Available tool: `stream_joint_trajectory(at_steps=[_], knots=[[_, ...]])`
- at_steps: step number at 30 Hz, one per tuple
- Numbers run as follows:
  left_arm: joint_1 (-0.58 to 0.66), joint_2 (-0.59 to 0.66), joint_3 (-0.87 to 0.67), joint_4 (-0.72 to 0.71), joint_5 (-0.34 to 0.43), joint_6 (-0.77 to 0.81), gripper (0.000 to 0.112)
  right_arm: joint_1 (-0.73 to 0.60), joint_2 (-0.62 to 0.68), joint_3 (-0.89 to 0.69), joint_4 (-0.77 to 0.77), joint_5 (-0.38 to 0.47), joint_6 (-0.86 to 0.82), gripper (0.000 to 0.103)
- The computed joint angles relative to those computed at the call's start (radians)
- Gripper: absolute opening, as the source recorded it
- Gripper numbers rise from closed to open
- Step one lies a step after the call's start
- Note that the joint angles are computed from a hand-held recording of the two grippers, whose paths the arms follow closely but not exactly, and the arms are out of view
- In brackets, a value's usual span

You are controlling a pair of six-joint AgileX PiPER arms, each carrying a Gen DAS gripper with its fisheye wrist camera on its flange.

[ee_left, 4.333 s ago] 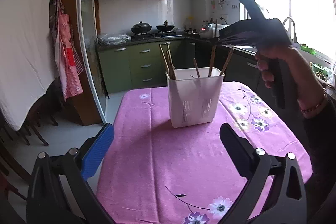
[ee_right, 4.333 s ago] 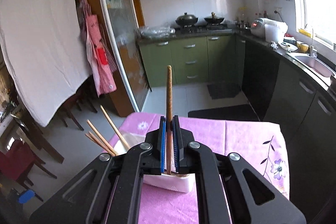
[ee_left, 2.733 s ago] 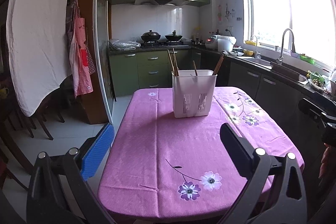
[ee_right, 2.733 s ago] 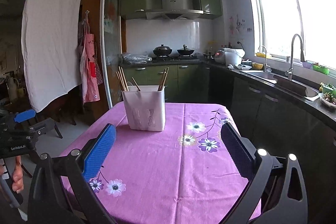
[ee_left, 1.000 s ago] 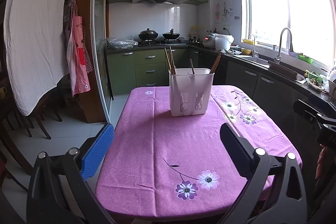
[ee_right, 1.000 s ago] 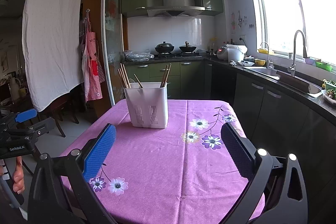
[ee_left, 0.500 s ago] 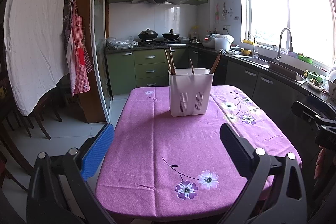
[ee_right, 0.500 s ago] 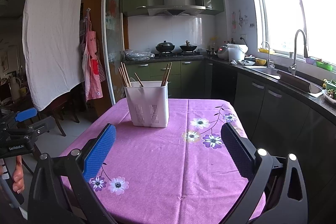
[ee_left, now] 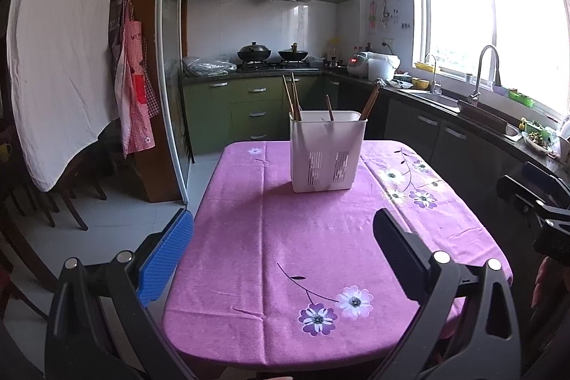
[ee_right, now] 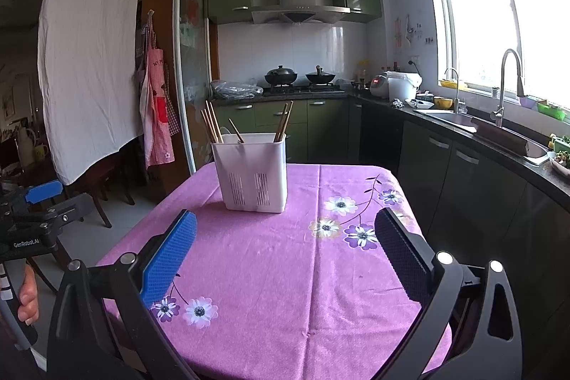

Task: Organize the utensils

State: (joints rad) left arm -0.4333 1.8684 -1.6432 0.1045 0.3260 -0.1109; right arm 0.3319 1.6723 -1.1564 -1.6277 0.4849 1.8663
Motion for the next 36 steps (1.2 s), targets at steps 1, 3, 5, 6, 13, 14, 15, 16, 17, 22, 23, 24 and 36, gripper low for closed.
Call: stream_joint_trajectory(at_steps=[1,3,5,6,13,14,15,16,17,22,23,24,36], knots=[[-0.003,-0.002,0.003,0.02,-0.002,-0.017,0.096,-0.001,0.001,-0.001,0.001,-0.002,-0.001,0.098],[-0.003,-0.001,0.0,0.029,0.0,-0.022,0.096,-0.001,0.002,-0.006,0.009,-0.002,-0.01,0.098],[-0.002,-0.001,-0.002,0.02,0.004,-0.014,0.096,-0.001,0.004,-0.008,0.01,-0.002,-0.012,0.098],[0.0,-0.001,-0.003,0.014,0.004,-0.007,0.096,-0.002,0.002,-0.004,0.003,-0.004,-0.006,0.098],[-0.003,-0.006,0.002,0.034,0.006,-0.03,0.096,-0.003,0.003,-0.004,0.004,-0.006,-0.007,0.098],[-0.001,-0.005,0.001,0.022,0.007,-0.018,0.096,-0.005,0.003,-0.004,0.004,-0.009,-0.007,0.098],[0.0,-0.005,0.001,0.011,0.008,-0.009,0.096,-0.005,0.004,-0.005,0.004,-0.01,-0.009,0.098],[0.0,-0.006,0.002,0.013,0.007,-0.011,0.096,-0.007,0.005,-0.006,0.003,-0.012,-0.009,0.098],[0.0,-0.007,0.005,0.01,0.005,-0.007,0.096,-0.007,0.006,-0.007,0.004,-0.012,-0.01,0.098],[0.005,0.0,-0.008,-0.047,0.017,0.052,0.096,-0.008,0.007,-0.008,0.007,-0.016,-0.015,0.098],[0.006,0.002,-0.012,-0.054,0.021,0.059,0.096,-0.008,0.008,-0.009,0.009,-0.015,-0.017,0.098],[0.005,0.001,-0.01,-0.051,0.02,0.058,0.096,-0.007,0.008,-0.01,0.011,-0.014,-0.018,0.098],[0.001,0.0,-0.006,-0.051,-0.011,0.076,0.096,-0.009,0.012,-0.009,0.003,-0.017,-0.008,0.098]])
